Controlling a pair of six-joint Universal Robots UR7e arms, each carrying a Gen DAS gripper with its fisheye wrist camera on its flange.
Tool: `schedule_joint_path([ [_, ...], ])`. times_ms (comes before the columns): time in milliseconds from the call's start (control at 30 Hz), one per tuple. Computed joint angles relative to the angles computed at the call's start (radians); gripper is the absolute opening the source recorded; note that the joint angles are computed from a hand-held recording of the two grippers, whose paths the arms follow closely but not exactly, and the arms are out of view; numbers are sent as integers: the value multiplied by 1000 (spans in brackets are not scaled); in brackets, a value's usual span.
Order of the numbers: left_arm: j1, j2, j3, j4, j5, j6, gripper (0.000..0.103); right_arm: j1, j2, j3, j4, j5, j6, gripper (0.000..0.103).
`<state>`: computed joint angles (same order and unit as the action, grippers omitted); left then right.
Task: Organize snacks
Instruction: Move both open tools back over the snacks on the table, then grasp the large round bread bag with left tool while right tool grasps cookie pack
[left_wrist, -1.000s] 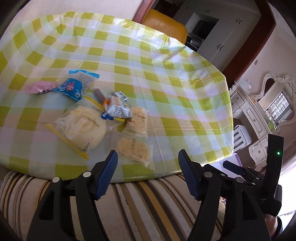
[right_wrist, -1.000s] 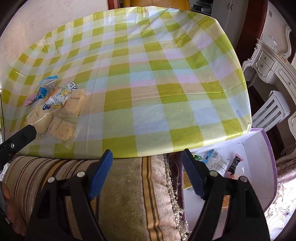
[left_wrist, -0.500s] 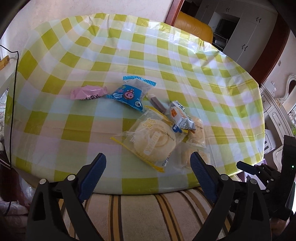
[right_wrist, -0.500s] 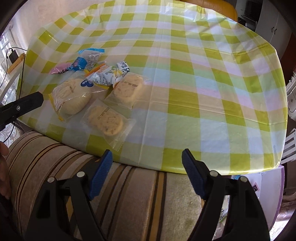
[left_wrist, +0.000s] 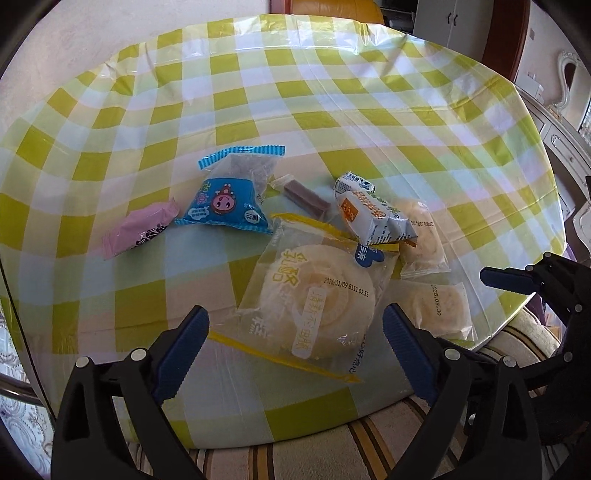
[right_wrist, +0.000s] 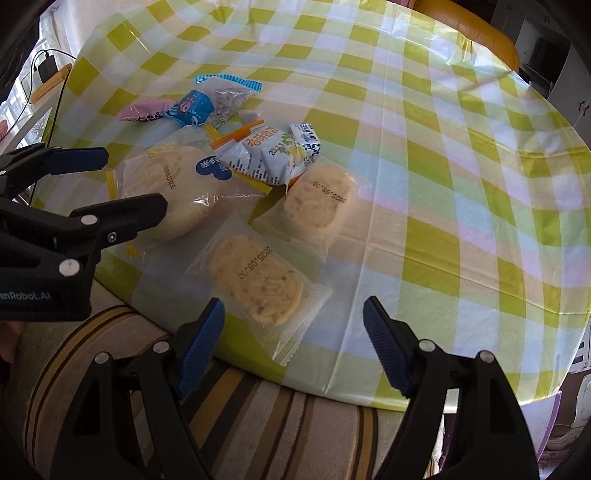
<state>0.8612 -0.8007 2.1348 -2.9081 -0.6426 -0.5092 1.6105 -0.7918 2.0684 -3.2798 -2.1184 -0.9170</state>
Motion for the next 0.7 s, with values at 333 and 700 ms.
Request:
schedule_joint_path([
  [333,63,24,-36,-62,-73,100,93,-4,20,-45,90,31,26,77],
  [700,76,20,0,-190,-92,93,64,-5,14,-51,120,66,30,70],
])
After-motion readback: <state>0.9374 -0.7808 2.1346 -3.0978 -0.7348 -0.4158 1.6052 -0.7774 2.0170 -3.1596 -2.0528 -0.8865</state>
